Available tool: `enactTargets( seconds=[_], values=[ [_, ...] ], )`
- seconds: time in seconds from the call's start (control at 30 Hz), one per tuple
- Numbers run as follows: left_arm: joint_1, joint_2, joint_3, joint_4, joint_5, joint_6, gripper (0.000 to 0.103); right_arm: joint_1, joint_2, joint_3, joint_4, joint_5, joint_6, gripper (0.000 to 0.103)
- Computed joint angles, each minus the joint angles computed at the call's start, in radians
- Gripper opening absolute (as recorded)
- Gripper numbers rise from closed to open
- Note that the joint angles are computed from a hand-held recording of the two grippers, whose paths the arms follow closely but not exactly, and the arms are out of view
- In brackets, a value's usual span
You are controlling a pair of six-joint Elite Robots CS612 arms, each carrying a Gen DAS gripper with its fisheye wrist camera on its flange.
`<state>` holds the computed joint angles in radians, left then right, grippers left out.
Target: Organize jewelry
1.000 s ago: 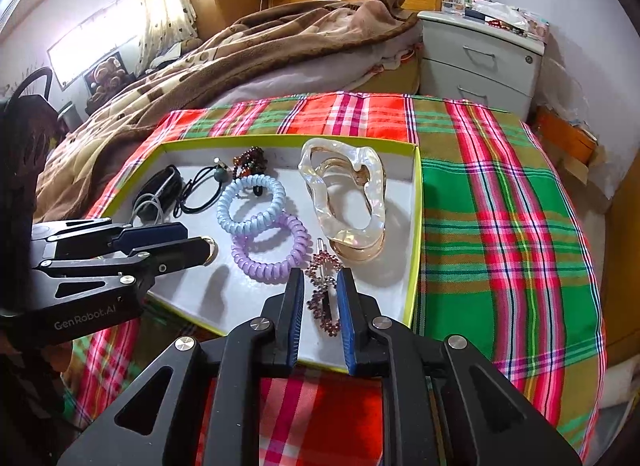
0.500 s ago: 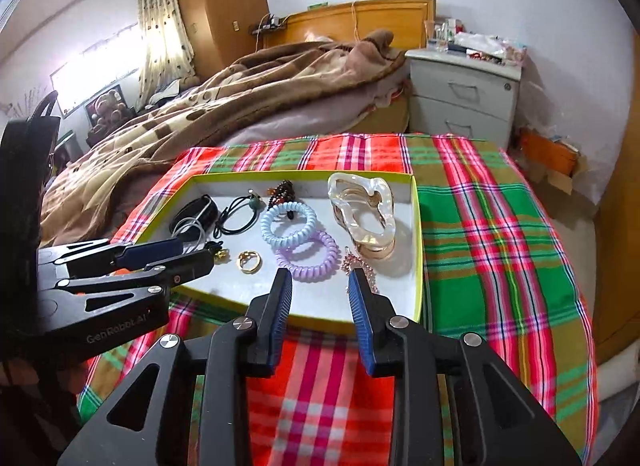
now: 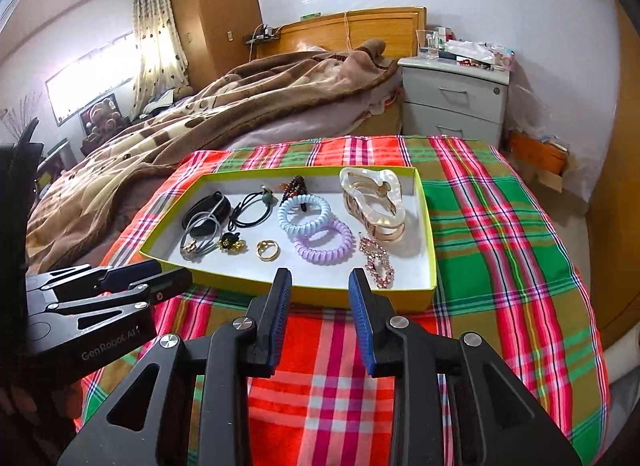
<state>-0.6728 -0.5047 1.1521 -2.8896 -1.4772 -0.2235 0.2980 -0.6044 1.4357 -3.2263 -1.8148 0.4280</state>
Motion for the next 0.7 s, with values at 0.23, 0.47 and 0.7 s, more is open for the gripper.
enactTargets(
  seconds=[0.23, 0.47, 0.7],
  values=[
    [-0.002, -0.011, 0.022, -0.017, 0.009, -0.008, 0.038, 0.007, 0.000, 0.000, -0.006, -0.007, 0.005, 0.030],
    [-0.007, -0.019, 0.035, -0.010, 0.039, -0.018, 0.038, 0.012, 0.001, -0.001, -0.005, -0.009, 0.001, 0.030],
    [-0.008, -0.022, 0.045, -0.019, 0.046, -0.026, 0.038, 0.016, 0.002, -0.004, -0.003, -0.014, 0.000, 0.030]
  ],
)
